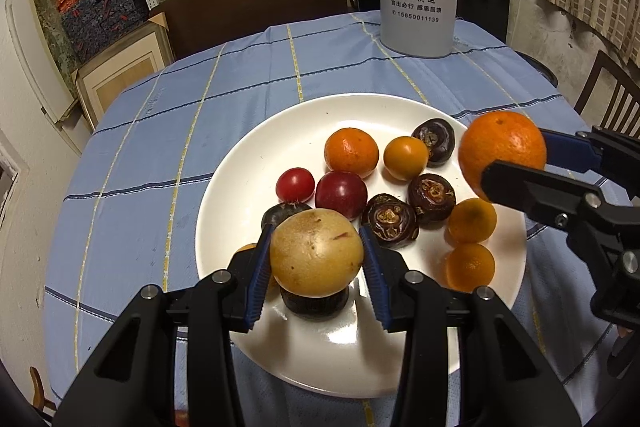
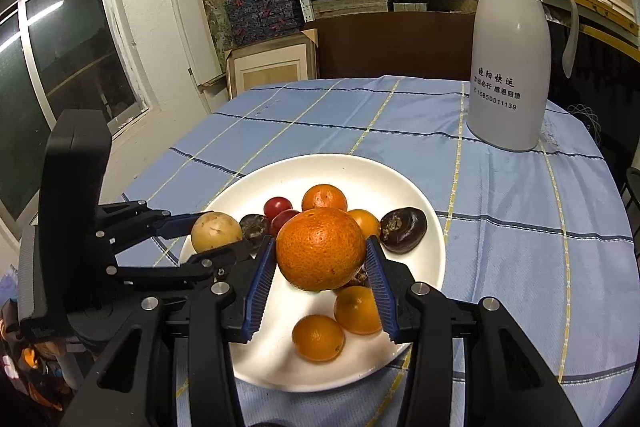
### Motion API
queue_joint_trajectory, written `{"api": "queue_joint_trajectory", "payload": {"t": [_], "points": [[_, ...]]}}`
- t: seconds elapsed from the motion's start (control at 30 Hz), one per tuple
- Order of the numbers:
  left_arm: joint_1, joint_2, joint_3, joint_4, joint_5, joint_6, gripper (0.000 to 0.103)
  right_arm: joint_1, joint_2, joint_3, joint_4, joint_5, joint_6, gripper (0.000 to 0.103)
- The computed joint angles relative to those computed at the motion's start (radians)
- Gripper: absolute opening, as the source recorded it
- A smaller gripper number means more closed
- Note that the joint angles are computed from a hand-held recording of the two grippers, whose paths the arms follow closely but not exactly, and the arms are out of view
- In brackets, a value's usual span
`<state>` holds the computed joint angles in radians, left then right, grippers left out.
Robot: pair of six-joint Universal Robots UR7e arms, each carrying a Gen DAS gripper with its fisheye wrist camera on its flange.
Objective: Organize fruits
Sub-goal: 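Open both tools to drop the pale fruit and orange onto the plate, then move both tools back to the last two fruits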
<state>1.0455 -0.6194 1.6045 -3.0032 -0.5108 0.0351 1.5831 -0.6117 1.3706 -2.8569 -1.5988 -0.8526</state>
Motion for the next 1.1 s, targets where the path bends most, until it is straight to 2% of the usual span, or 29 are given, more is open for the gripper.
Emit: {"api": "queue_joint_trajectory", "payload": {"t": [0.43, 0.47, 0.5, 0.57, 0.63, 0.83, 1.1], "points": [[0.014, 0.021, -0.032, 0.024, 0.007, 0.023, 0.043, 0.022, 0.087, -0.124, 0.047, -0.057, 0.025, 0.048], [0.014, 0.025, -0.034, 0.01, 0.013, 0.032, 0.048, 0.023, 0.097, -0.137, 0.049, -0.057, 0.026, 0.053], [0.013, 0.033, -0.039, -0.016, 0.032, 0.045, 0.062, 0.023, 0.102, -0.141, 0.045, -0.053, 0.027, 0.066], [0.012, 0.039, -0.037, -0.073, 0.042, 0.073, 0.074, 0.025, 0.108, -0.135, -0.01, -0.05, 0.039, 0.069], [0.01, 0.026, -0.024, -0.094, 0.042, 0.075, 0.074, 0.022, 0.099, -0.129, -0.004, -0.036, 0.044, 0.069], [0.0, -0.036, 0.053, -0.146, 0.047, 0.055, 0.074, 0.005, 0.027, -0.032, -0.055, -0.016, 0.032, 0.069], [-0.032, -0.147, 0.251, -0.153, 0.07, -0.036, 0.074, -0.032, -0.126, 0.218, -0.117, -0.005, -0.059, 0.069]]}}
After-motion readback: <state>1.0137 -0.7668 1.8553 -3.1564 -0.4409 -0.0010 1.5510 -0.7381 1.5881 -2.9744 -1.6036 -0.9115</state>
